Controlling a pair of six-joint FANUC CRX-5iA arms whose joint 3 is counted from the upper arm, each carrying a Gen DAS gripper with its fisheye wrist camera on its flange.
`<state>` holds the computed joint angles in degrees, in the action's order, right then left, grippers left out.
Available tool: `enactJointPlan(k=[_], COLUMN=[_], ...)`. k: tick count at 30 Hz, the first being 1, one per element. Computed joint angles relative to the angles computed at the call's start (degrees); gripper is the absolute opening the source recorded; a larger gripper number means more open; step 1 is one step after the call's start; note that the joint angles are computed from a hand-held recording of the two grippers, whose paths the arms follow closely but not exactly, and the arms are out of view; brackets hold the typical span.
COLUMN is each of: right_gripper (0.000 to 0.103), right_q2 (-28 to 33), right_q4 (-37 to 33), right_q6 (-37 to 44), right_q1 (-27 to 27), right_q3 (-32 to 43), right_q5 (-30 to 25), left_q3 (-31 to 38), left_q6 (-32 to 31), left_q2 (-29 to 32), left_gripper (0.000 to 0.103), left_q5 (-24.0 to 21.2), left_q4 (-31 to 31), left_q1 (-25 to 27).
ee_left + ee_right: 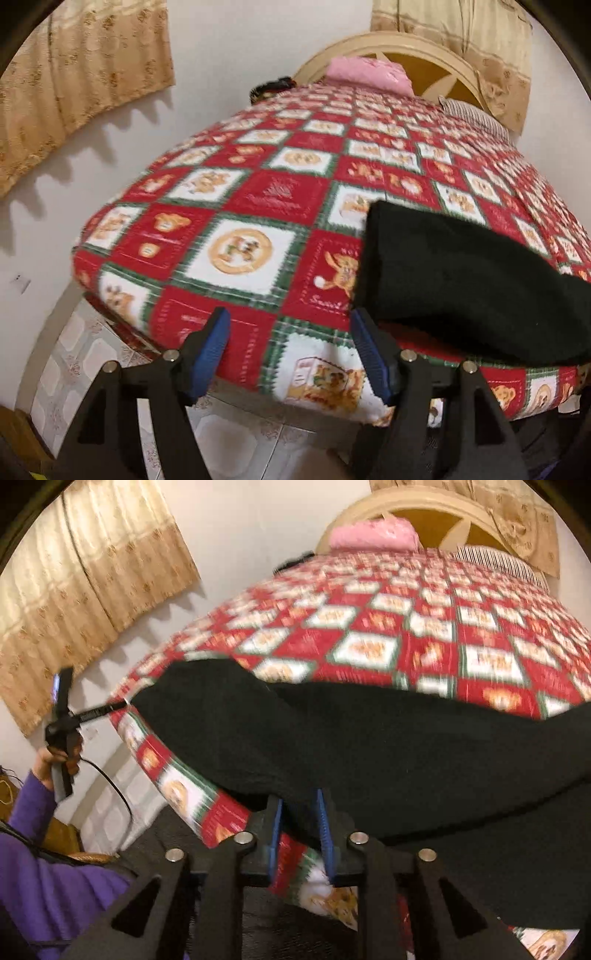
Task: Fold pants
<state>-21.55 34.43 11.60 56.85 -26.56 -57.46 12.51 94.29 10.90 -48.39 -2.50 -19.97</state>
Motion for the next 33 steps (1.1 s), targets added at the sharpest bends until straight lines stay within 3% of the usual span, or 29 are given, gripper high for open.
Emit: enactJointPlan(k=[2,4,8,10,17,19,22,25,28,33], right_gripper=[0.052,0.065,0.065,0.065,0.065,0.065,0.066,0.067,0.067,0.068], right_q2=[-0.7,-1.2,-0.1,1.7,13.7,16.5,18.0,19.9,22.1,26.3], right_q4=[2.6,5.4,4.3,0.2,-32.9,-36.5,-34.7,-44.8,-45.6,-61.1], right_q6=[-1.0,-2.2,-3.0,-0.4,27.1,30.1,31.3,41.1,44.0,54.8], right_q1=[-0.6,-2.4,-9.1,-12.4,-21.1,-21.3,-19.2,-20.8,-21.2,-27.6], right_q3=[-0.3,-0.9,-0.3,1.3,14.9,17.4,18.0,22.9,25.5,31.6], right_q5=[2.6,7.2,18.5,22.8,20.0,17.2,17.1,14.4,13.0,10.5], left_q3=[-1.3,-2.0,-1.2,1.9,9.6,7.8,7.8,6.8,6.9,7.0], left_q6=[0.1,-1.2,-4.6,-1.1,6.9,8.5,8.4,7.5,8.0,8.4], left_q2=[-1.8,-2.8,-1.4,1.3,8.2,7.2,7.4,7.8,7.8,7.9], left_gripper=[0.070,0.070,0.070,0.070,0.070,0.072,0.078,0.081,0.082,0.084], left_q5=[2.0,4.8,8.4,7.1,-2.3,-0.3,-0.6,0.3,0.0,0.0], left_q4=[-0.1,1.1,3.5,-0.4,-13.1,-14.1,-12.1,-5.8,-6.7,-6.9], left_q1=[-0.1,-0.7,-3.7,-5.9,-11.2,-11.3,-10.5,-8.3,-8.8,-8.9])
